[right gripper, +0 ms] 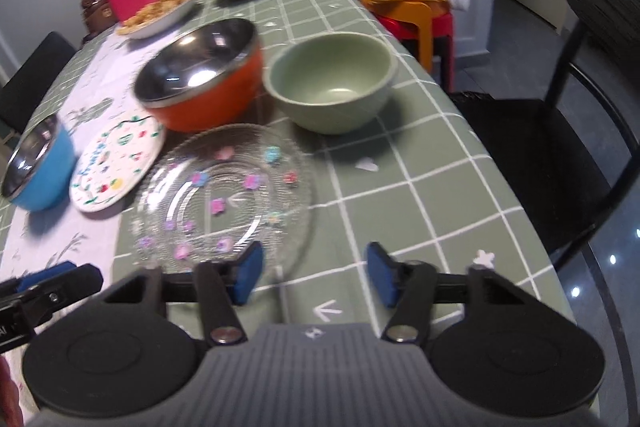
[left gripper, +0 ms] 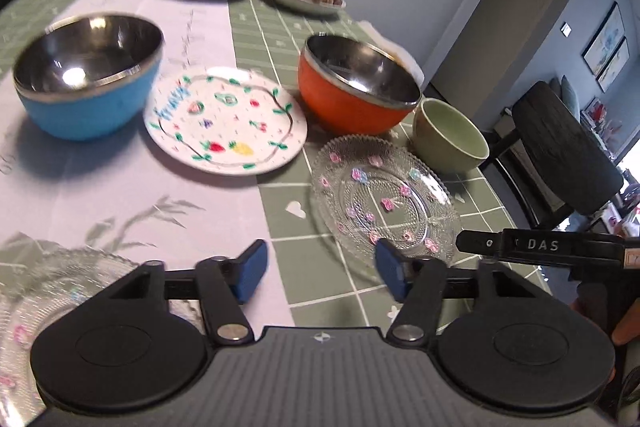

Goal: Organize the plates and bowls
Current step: 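Move both tools to the second glass plate and close on its rim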

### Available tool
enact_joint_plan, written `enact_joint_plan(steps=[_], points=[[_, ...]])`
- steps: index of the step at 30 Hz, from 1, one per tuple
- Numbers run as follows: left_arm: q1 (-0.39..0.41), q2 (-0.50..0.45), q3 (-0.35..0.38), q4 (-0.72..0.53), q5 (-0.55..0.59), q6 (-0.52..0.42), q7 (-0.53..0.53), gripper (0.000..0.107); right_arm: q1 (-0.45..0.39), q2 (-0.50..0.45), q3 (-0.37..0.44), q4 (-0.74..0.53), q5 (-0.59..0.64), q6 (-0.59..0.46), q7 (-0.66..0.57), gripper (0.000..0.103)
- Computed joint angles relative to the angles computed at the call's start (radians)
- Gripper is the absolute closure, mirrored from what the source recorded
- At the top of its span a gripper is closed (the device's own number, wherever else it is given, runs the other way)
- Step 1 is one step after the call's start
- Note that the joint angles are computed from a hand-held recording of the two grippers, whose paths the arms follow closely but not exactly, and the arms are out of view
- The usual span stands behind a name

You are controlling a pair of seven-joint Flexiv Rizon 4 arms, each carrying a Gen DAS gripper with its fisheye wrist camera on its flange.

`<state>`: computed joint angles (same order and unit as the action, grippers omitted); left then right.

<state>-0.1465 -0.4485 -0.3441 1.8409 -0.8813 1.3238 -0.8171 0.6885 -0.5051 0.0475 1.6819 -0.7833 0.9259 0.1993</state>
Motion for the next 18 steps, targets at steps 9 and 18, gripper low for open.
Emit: enact_joint_plan(steps=[9,18], points=[[-0.015,-0.054,-0.02,-0.056,-0.05,0.035,-0.029,0.055,-0.016,0.011,-0.032,0.045,-0.064,0.121,0.121,0.066],[-0.01,-0.111,-0.033,-0.085,0.045,0.072,-0.157,0.085,-0.022,-0.027,-0.051,0.033,-0.039,0.22,0.15,0.08]])
